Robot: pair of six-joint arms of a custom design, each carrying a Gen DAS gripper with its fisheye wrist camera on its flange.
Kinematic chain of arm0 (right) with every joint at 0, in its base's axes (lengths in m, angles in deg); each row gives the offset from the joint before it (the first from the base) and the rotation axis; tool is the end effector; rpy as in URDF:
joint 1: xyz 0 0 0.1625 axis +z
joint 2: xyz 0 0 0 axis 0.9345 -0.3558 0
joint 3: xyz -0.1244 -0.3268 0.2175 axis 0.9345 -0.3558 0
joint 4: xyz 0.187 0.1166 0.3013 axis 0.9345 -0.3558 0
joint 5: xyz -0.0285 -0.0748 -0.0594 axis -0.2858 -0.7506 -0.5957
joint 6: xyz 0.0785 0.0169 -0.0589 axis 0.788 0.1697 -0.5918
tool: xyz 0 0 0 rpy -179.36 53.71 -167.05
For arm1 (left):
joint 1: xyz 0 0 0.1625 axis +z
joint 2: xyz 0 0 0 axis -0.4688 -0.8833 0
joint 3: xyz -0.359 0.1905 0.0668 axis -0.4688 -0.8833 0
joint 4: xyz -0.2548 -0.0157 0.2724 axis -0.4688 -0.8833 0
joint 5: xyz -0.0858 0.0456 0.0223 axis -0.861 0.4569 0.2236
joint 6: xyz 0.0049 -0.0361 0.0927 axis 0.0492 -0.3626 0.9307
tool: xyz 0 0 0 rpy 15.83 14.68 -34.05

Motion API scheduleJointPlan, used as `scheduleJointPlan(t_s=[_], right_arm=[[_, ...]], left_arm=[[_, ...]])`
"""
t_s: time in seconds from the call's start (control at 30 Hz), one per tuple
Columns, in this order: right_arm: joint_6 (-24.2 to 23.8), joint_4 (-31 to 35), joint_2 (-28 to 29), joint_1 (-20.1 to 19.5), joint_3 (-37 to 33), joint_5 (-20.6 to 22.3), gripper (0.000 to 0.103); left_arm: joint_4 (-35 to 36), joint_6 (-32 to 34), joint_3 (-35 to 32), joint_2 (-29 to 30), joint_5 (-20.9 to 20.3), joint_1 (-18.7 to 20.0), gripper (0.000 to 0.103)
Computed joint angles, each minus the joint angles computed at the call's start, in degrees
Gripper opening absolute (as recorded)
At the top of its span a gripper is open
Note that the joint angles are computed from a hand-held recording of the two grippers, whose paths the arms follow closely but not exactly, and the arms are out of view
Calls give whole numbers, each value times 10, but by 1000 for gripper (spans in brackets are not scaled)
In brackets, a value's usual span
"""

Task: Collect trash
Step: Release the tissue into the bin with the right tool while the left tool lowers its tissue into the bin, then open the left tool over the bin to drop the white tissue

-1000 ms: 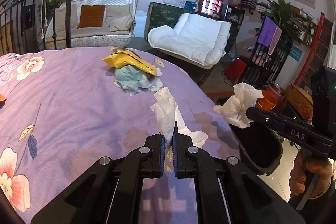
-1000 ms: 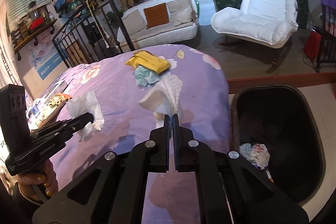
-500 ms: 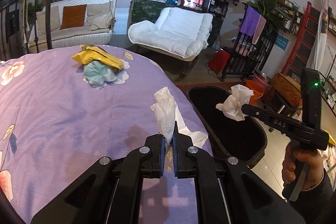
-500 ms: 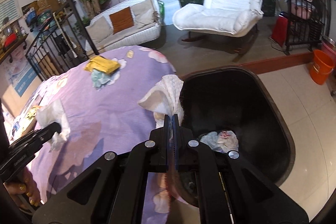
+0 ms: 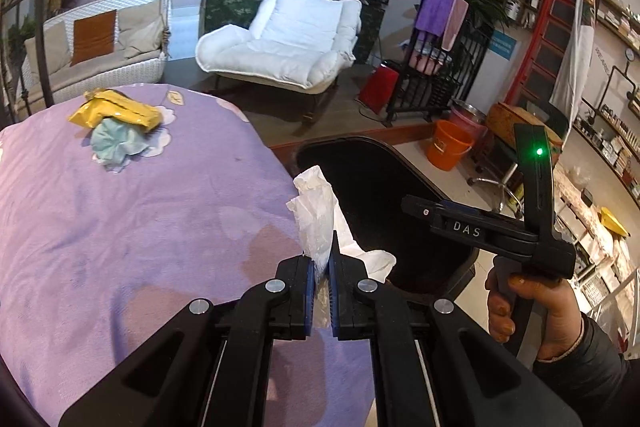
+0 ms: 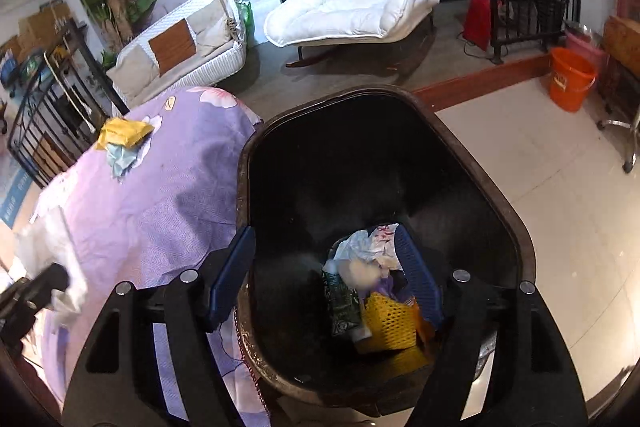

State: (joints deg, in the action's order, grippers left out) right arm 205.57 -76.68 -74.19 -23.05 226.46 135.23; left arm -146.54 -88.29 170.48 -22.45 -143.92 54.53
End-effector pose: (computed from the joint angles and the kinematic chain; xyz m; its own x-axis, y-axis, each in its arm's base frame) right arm -0.0649 -0.2652 0.2434 -0.7884 0.5116 0.3417 -0.0444 0.5067 -0.8610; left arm -0.3071 -0.3385 -0.0396 -0.5474 0.7815 -0.2993 0.8365 0.5009 -0.2221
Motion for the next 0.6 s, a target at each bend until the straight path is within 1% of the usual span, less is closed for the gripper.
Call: scheduleJointPlan(t_s=[0.13, 0.23, 0.37, 0.43, 0.57, 0.6], right_arm=[[-2, 11, -39, -34, 13, -31, 73], [0, 13, -65, -45, 22, -33, 73], [0, 28, -119, -96, 37, -73, 74], [-4, 45, -151, -137, 44, -108, 74], [-10, 85, -220, -236, 56, -194, 77], [-14, 101, -241, -272, 58, -227, 78]], left_arm=[[18, 6, -21, 19, -15, -9, 7], [30, 12, -40, 34, -27, -16, 7], [47, 22, -62, 54, -40, -27, 7], [55, 28, -74, 65, -46, -33, 7], [71, 38, -99, 86, -56, -42, 7], [76, 40, -104, 90, -59, -43, 7]])
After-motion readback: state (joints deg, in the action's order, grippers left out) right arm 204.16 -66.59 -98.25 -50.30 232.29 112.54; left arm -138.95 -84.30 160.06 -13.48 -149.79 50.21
